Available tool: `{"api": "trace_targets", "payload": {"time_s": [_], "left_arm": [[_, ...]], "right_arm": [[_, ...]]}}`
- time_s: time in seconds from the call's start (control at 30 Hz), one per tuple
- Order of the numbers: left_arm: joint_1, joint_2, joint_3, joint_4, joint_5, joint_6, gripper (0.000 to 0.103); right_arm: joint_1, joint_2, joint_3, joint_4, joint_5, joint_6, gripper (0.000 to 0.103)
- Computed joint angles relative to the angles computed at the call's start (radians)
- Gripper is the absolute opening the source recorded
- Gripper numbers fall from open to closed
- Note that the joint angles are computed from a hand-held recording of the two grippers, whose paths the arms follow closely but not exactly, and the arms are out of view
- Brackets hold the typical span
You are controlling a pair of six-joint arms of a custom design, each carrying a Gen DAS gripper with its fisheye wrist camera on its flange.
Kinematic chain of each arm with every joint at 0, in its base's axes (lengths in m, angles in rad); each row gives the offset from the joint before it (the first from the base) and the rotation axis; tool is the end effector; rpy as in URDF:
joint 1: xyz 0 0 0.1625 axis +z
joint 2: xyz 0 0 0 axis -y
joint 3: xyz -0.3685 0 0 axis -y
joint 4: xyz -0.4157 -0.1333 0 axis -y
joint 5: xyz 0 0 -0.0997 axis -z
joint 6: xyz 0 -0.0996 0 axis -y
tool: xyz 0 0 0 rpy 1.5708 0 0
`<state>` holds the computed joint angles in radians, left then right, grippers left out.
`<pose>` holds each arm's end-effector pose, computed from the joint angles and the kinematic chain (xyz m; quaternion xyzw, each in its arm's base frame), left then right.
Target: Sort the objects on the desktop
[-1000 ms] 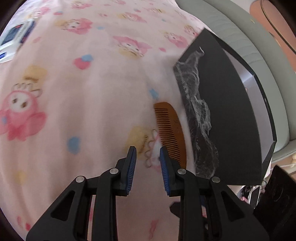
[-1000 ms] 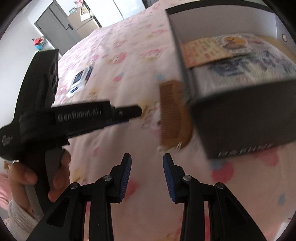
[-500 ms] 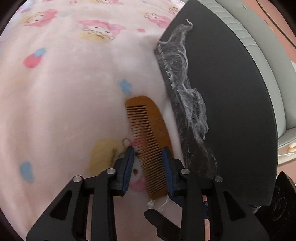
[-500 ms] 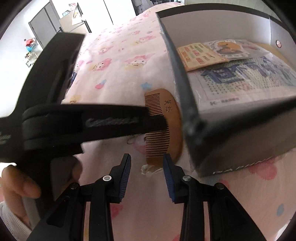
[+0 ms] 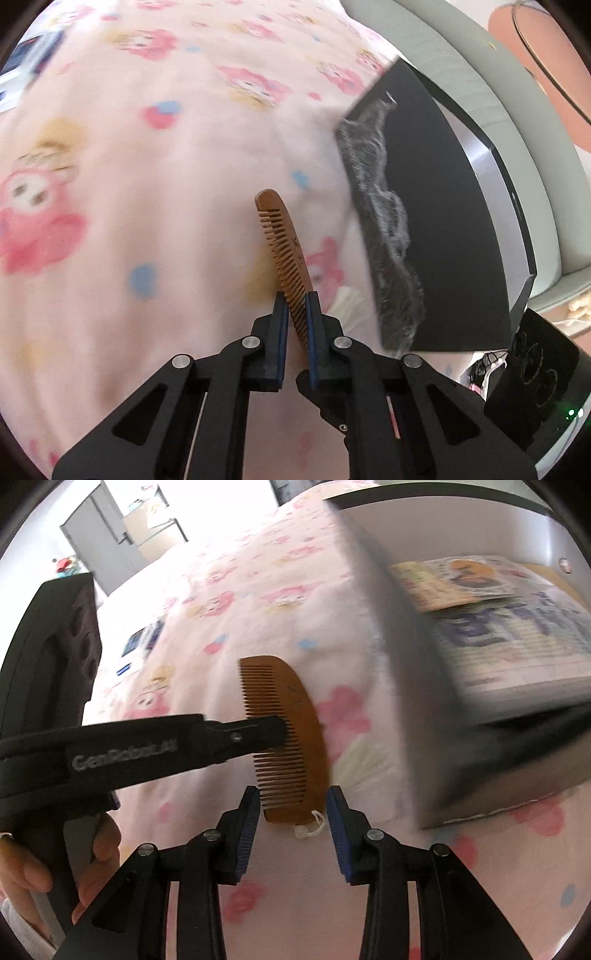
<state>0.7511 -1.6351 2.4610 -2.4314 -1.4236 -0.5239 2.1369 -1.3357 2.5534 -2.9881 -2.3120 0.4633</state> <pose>-0.1631 -0.3546 0.1296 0.1457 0.9864 -0.0593 0.0468 0.2391 -0.2531 0.0786 0.0116 -0.9281 0.2582 0.2680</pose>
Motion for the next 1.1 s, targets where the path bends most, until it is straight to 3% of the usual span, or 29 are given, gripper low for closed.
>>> {"api": "trace_targets", "payload": {"time_s": [0.1, 0.27, 0.43, 0.53, 0.77, 0.93, 1.1], "left_arm": [[0.006, -0.095, 0.024, 0.071, 0.037, -0.031, 0.008], [0.07, -0.163, 0.039, 0.102, 0.05, -0.036, 0.01], [0.118, -0.146, 0.028, 0.096, 0.041, -0.027, 0.016], [0.115, -0.143, 0.015, 0.095, 0.078, -0.019, 0.022], [0.196, -0.052, -0.034, 0.03, 0.062, 0.011, 0.025], [0.137, -0.11, 0.003, 0.046, 0.115, 0.019, 0.021], [0.126, -0.167, 0.017, 0.072, 0.113, -0.011, 0.019]], "right_arm": [[0.007, 0.042, -0.024, -0.003, 0.037, -0.04, 0.034], [-0.049, 0.014, -0.009, -0.006, 0.193, -0.066, 0.035], [-0.044, 0.023, -0.013, 0.011, 0.197, -0.08, 0.036], [-0.097, 0.05, -0.029, -0.012, 0.212, -0.12, 0.037], [-0.124, 0.11, -0.056, -0.054, 0.25, -0.131, 0.055], [-0.134, 0.144, -0.075, -0.092, 0.254, -0.148, 0.055], [-0.119, 0.148, -0.096, -0.076, 0.245, -0.145, 0.049]]}}
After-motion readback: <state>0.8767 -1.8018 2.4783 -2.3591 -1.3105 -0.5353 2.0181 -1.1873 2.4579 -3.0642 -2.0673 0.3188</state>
